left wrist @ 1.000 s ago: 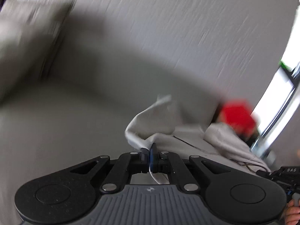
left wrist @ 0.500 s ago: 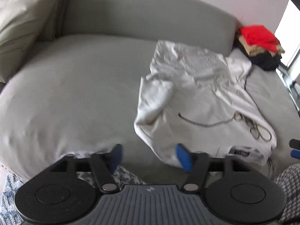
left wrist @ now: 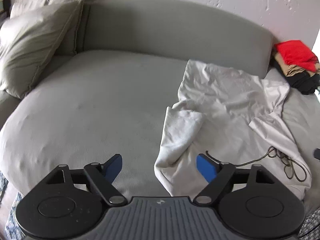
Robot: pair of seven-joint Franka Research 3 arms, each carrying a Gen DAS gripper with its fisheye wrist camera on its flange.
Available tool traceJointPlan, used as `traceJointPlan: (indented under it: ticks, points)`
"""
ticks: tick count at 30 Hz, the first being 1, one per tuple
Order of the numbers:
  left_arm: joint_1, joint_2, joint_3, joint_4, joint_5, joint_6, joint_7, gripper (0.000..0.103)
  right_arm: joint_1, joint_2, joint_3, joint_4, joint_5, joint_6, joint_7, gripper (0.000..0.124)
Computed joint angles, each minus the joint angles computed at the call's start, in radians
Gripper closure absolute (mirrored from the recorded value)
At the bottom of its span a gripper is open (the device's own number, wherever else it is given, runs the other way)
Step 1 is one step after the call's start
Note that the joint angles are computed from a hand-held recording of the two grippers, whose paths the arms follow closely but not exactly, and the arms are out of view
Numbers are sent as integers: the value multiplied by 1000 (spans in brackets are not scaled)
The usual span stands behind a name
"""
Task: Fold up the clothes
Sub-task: 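Spread the white t-shirt flat on the sofa with both grippers, print side up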
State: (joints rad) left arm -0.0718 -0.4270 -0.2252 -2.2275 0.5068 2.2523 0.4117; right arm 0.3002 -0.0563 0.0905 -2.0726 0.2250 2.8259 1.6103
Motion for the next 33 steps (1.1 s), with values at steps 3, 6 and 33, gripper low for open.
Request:
traceJointPlan:
  ticks: [3,6,33]
  points:
    - [3,22,14,10,-4,-3,34,47,4,99,3,96,-87,-16,34,75]
    - [10,40,23,13,4,16,60,53,22,190,4,199,-100,-59,-13,75]
    - [24,28,36,-66,-72,175,85,47,-53,0,-180,-7,-579,42,826,122]
